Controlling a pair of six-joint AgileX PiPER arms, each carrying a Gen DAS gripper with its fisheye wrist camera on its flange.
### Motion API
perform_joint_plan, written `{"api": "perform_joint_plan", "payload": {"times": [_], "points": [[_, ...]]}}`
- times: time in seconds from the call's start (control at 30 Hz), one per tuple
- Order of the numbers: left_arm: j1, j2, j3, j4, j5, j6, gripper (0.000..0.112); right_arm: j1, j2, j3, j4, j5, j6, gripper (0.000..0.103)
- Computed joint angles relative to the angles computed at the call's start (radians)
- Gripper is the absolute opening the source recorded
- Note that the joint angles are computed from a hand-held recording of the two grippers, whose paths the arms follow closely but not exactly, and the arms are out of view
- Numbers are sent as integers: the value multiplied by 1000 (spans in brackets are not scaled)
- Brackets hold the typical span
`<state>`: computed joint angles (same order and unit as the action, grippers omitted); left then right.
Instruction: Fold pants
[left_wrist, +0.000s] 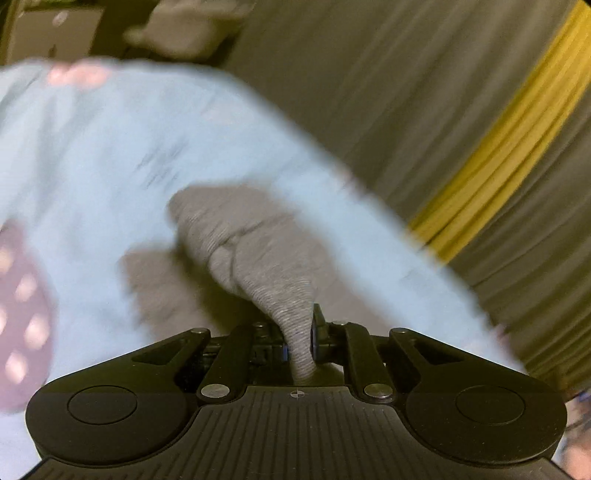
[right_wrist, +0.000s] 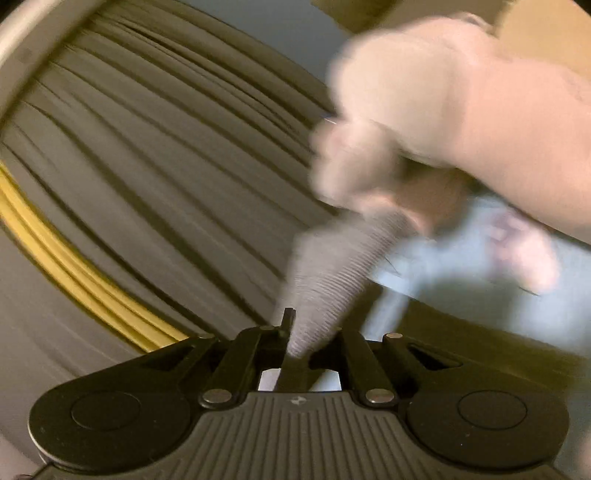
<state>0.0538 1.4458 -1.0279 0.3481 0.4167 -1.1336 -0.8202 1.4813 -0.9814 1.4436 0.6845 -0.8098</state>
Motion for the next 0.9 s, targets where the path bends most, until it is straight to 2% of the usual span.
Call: {"api": "perform_joint_plan", "payload": {"times": [0.07,0.1,0.13,0.23,0.33,0.43,0.53,0.6,0.7,0.77,0.83,0.9], "points": [[14,31,25,-78,20,50,15,32,58,24,-200,-81,113,6],[12,21,53,-60,-10,30,17,48,93,42,-277,-121,156,6],[0,16,56,-9,-8,-18,18,47,107,53,-315,-126,191,5],[-18,25,0,11,60,-19,18,26,97,66,-280,-110,222,4],[-30,3,2,9,84,-28,18,68,94,21,-407,-129,334,5],[-46,0,26,68,74,-80,17,77,89,27,-393,-147,304,6],[-47,1,25,74,78,-94,18,52,98,71,-257,-151,154,4],[-40,-6,25,52,78,-87,17,47,90,82,-236,-152,138,4],[-77,-7,5,166,130,-166,17,68,75,79,-289,-177,190,4],[-97,4,-25,180,196,-159,20,79,64,77,-335,-191,231,5],[-127,-10,-30,242,253,-215,26,87,42,78,-411,-210,313,6],[-157,-36,-21,315,306,-269,35,83,21,88,-434,-224,340,12]]}}
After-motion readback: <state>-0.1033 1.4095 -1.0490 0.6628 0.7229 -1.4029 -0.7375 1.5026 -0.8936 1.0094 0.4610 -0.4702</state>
